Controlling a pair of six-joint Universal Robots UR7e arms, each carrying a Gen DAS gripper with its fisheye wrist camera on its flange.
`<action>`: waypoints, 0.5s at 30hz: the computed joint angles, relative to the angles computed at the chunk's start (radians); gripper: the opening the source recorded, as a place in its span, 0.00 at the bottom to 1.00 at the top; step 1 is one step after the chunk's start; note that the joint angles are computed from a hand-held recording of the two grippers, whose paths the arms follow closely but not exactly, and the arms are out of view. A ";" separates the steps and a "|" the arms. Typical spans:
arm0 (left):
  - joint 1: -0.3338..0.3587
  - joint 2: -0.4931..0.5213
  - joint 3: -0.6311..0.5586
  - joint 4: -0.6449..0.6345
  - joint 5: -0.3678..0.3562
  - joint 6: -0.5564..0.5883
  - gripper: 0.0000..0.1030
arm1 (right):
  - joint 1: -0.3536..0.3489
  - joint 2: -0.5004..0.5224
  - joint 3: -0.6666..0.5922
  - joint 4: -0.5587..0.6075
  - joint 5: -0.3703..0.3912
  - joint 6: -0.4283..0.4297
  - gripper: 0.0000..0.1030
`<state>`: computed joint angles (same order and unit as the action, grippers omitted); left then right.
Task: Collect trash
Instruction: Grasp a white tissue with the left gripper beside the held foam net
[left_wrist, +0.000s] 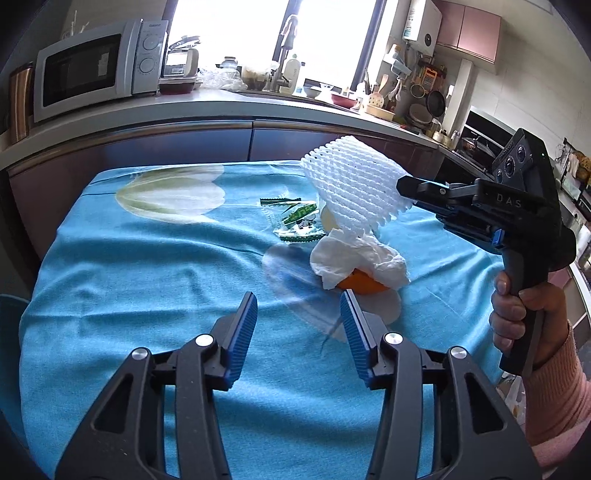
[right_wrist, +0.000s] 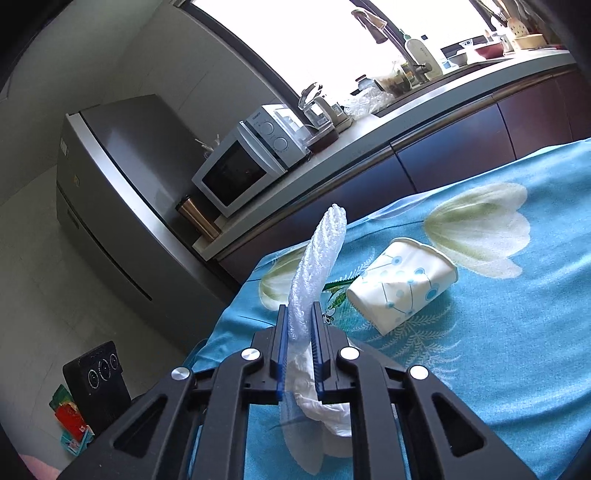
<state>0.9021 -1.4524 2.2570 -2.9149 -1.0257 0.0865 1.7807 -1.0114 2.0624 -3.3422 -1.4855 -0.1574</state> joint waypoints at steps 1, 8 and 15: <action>-0.001 0.009 -0.006 0.001 -0.006 0.003 0.48 | -0.001 -0.007 0.006 -0.007 0.003 -0.002 0.10; 0.007 0.085 -0.066 0.014 -0.039 0.014 0.54 | -0.020 -0.044 0.044 -0.031 0.014 -0.012 0.10; 0.018 0.162 -0.132 0.048 -0.053 0.010 0.58 | -0.042 -0.059 0.066 -0.052 0.023 -0.008 0.10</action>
